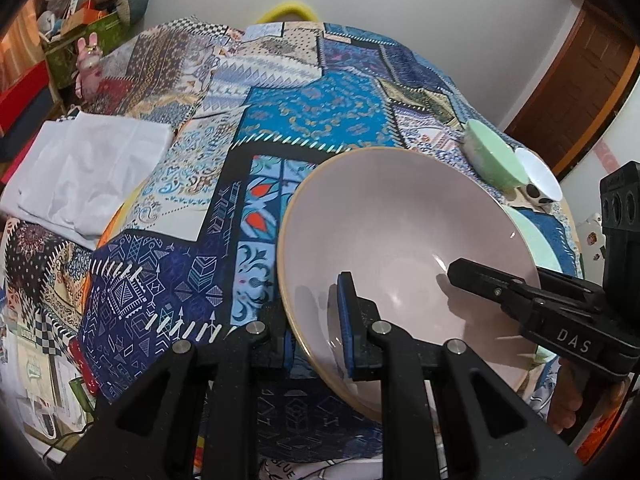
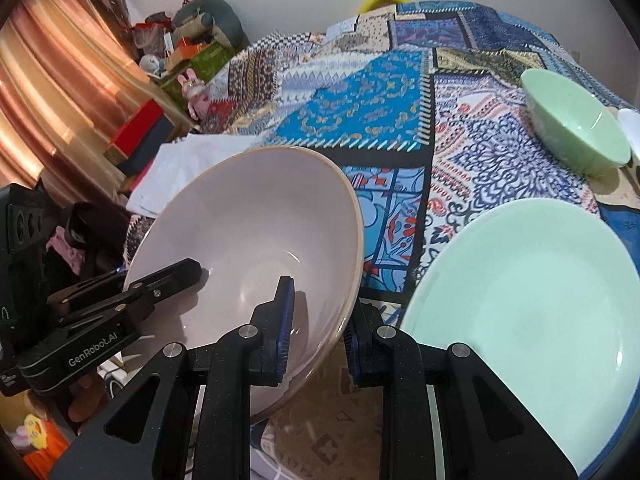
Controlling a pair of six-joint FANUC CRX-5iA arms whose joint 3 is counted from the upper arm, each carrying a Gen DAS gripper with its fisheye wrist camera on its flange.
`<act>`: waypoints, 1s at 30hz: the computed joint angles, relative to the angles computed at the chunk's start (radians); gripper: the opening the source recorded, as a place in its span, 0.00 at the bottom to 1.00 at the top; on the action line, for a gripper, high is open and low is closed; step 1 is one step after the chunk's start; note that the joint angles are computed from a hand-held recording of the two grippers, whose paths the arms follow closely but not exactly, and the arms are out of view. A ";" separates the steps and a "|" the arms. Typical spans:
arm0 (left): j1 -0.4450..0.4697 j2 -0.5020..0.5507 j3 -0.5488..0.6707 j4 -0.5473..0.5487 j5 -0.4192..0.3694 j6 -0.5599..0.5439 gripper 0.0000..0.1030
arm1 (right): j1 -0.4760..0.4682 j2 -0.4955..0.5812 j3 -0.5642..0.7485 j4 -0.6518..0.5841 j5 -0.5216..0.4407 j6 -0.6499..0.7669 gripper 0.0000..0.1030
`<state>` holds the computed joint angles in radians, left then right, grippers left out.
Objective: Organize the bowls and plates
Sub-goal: 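Carry the pink bowl beside the plate stack, lower it and open both tools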
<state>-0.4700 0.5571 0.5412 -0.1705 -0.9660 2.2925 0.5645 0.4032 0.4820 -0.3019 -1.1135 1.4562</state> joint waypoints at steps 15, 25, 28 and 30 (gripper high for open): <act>0.014 0.009 -0.050 0.012 0.013 -0.010 0.17 | 0.040 0.026 0.000 0.087 -0.004 0.000 0.23; -0.033 -0.050 -0.037 -0.163 0.000 0.112 0.43 | 0.012 -0.035 -0.043 0.072 0.058 0.005 0.24; -0.064 -0.060 -0.002 -0.237 -0.025 0.139 0.51 | 0.003 -0.073 -0.071 0.071 0.090 0.016 0.28; -0.079 -0.068 0.010 -0.261 -0.026 0.144 0.56 | 0.003 -0.098 -0.093 0.089 0.116 0.017 0.28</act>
<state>-0.5493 0.4886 0.5509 -0.4315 -0.9924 2.4366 0.5671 0.3056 0.3890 -0.2129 -0.9980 1.4729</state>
